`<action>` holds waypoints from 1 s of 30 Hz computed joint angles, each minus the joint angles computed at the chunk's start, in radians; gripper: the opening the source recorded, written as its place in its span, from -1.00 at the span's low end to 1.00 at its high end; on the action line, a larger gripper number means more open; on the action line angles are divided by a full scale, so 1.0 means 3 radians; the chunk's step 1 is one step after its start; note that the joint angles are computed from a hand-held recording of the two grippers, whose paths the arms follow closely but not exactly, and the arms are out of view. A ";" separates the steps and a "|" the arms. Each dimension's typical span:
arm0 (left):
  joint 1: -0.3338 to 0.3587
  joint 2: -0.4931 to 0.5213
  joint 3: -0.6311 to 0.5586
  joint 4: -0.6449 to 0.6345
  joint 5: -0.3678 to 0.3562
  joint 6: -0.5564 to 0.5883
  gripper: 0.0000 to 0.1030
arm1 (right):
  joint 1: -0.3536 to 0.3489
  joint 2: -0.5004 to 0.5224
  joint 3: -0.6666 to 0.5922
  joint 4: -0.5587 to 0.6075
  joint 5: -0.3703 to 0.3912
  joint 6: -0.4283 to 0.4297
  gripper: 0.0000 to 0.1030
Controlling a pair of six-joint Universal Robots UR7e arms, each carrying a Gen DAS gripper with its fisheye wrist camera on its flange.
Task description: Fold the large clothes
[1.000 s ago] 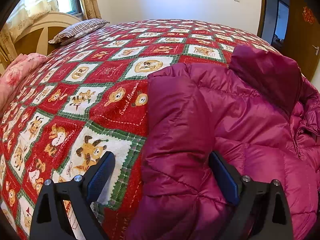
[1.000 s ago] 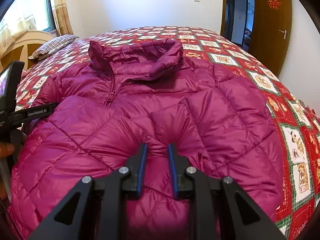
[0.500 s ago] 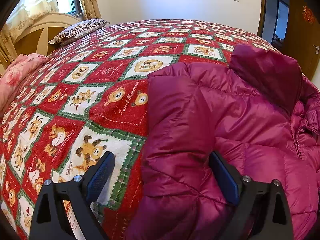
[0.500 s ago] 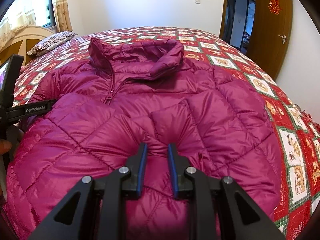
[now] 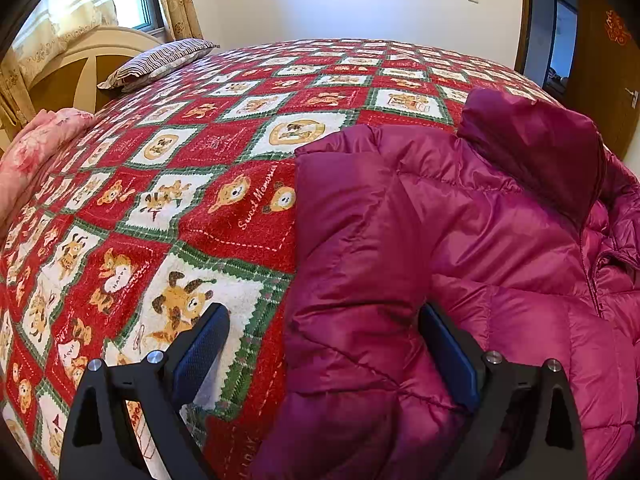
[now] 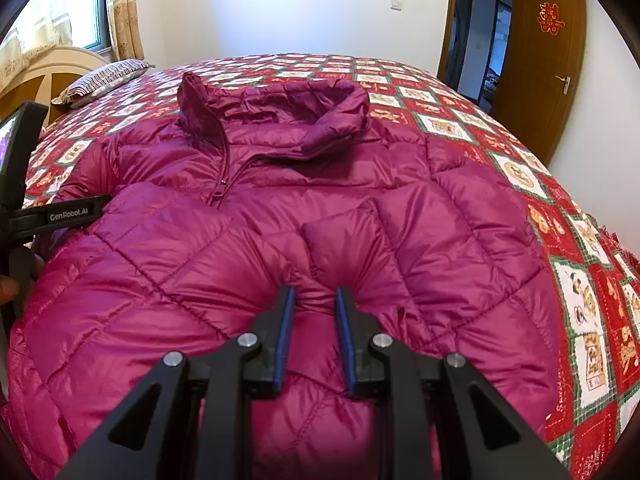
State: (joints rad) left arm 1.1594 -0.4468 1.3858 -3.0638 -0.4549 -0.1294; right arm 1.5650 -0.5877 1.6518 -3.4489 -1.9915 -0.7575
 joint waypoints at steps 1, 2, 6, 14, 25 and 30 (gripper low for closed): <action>0.0006 -0.0032 0.0017 0.0067 -0.0045 -0.0064 0.87 | 0.0003 0.0001 -0.0002 0.0001 -0.0009 -0.0007 -0.54; 0.0000 -0.0081 0.0050 0.0184 -0.0070 -0.0155 0.87 | -0.0001 -0.0024 0.0005 0.0047 0.0012 0.0013 -0.53; -0.0136 -0.0230 0.0153 0.0170 -0.0039 0.0034 0.87 | 0.0022 -0.0236 0.0034 0.0505 0.0058 0.0088 -0.09; -0.0244 -0.0148 -0.0433 0.0242 -0.0514 0.0397 0.87 | 0.0119 -0.0233 -0.0566 0.0902 0.0195 0.0007 0.42; -0.0033 0.0929 -0.2683 0.1777 -0.0377 0.0372 0.87 | 0.0155 0.0390 -0.1970 0.1824 0.0060 0.0034 0.42; 0.0006 0.1027 -0.2757 0.1813 -0.0537 0.0577 0.79 | 0.0161 0.0746 -0.2509 0.2160 -0.0121 -0.0194 0.32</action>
State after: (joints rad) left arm 1.1611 -0.1386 0.5588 -2.5200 -0.6160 0.0438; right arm 1.6135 -0.3640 0.8991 -2.8010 -2.0279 -0.8157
